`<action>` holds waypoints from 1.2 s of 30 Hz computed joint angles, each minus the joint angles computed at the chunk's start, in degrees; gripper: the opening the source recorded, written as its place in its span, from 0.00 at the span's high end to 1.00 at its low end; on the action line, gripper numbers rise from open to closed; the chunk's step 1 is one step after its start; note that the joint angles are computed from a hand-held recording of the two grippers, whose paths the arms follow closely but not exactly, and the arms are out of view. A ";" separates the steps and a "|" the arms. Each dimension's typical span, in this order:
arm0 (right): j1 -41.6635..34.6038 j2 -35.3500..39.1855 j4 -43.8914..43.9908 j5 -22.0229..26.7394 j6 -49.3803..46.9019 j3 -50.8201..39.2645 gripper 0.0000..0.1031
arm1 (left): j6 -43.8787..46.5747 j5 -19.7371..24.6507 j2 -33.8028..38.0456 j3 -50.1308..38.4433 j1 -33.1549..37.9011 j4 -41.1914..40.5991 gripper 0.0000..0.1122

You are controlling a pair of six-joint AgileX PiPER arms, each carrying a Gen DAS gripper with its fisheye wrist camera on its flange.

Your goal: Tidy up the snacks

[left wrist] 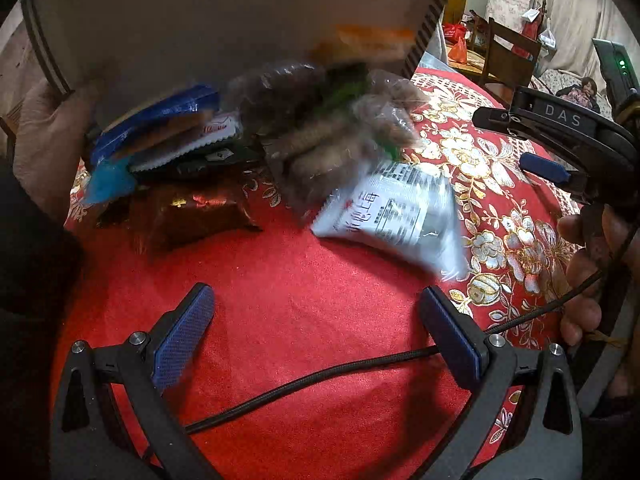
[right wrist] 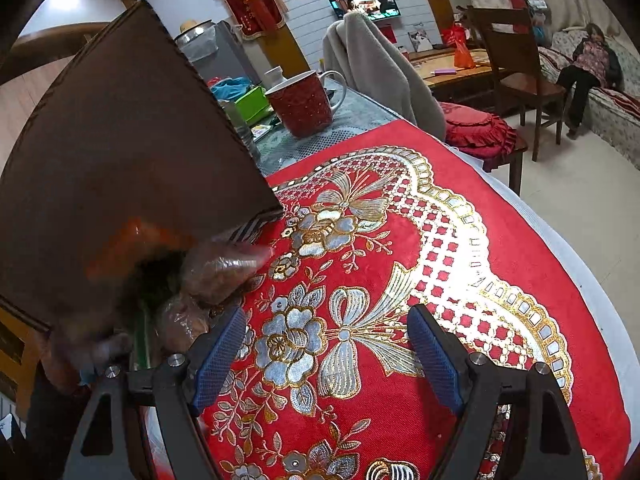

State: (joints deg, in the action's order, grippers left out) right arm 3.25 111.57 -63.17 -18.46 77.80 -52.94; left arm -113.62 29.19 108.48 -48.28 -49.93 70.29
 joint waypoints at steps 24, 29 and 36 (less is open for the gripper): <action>-0.47 0.15 -0.54 -0.58 0.43 -0.11 0.21 | -0.01 0.01 0.04 -0.02 0.00 0.02 0.09; -0.52 0.32 -0.40 -0.86 0.44 -0.22 0.21 | -0.01 0.00 0.04 -0.02 0.00 0.03 0.09; -0.77 0.33 -0.18 -1.42 0.26 -0.02 0.21 | 0.04 0.03 0.09 -0.08 -0.02 -0.02 0.09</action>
State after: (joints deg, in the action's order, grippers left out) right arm 2.48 111.90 -63.34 -19.88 78.07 -52.96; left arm -113.59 29.21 108.57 -48.36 -49.94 70.28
